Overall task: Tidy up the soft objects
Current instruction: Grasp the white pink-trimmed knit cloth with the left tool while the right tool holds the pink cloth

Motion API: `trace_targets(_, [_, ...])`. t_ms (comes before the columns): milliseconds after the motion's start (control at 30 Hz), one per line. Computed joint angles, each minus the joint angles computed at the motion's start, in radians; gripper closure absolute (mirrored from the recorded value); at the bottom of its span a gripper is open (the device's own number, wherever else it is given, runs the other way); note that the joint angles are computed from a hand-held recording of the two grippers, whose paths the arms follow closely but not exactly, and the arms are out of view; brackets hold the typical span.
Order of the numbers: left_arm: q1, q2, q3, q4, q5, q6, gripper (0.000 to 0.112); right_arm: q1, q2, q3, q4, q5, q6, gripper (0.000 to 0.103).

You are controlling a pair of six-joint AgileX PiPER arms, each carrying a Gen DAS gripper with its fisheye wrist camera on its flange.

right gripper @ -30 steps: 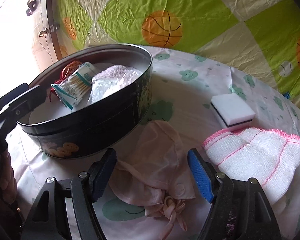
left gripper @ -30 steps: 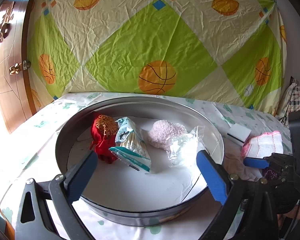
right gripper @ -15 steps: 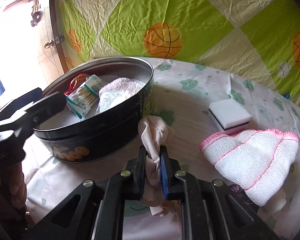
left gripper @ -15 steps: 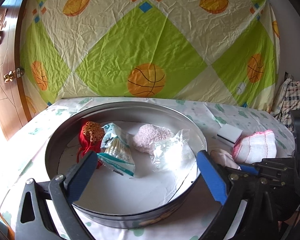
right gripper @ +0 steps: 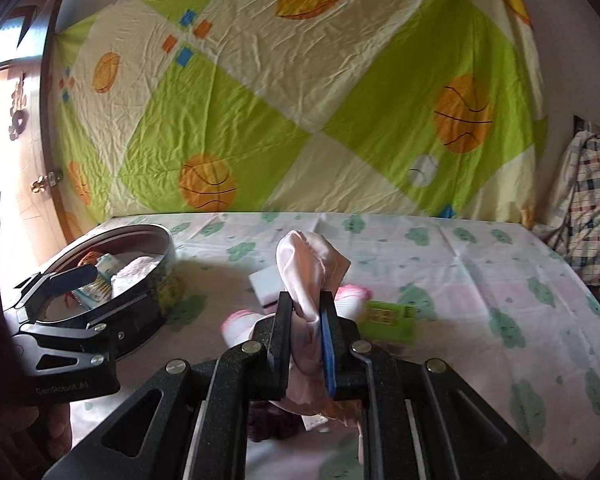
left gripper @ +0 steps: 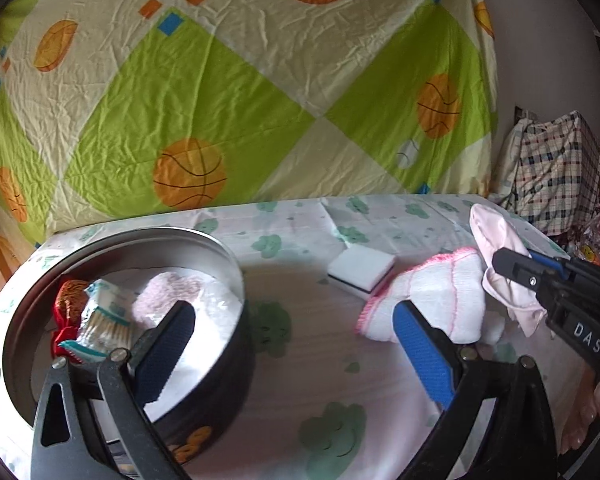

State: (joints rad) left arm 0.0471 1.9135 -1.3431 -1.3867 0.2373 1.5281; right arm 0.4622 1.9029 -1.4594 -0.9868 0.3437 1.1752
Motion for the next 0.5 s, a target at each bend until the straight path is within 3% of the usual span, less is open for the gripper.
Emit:
trace_targets(167, [-0.079,0.030,-0.047,0.147,0.008,-0.126,0.011,-0.041,-0.014,0.034,-0.132,0.049,0.141,0.089])
trace_targets(367, [-0.166,0.056,-0.077,0.316,-0.007,-0.236,0.011,-0.087,-0.024,0.072,-0.174,0.036,0.217,0.089])
trace_targets(500, [-0.204,0.089,-0.126,0.574,0.012,-0.468,0.010,-0.098,-0.027,0.089,-0.198,0.019,0.249,0.089])
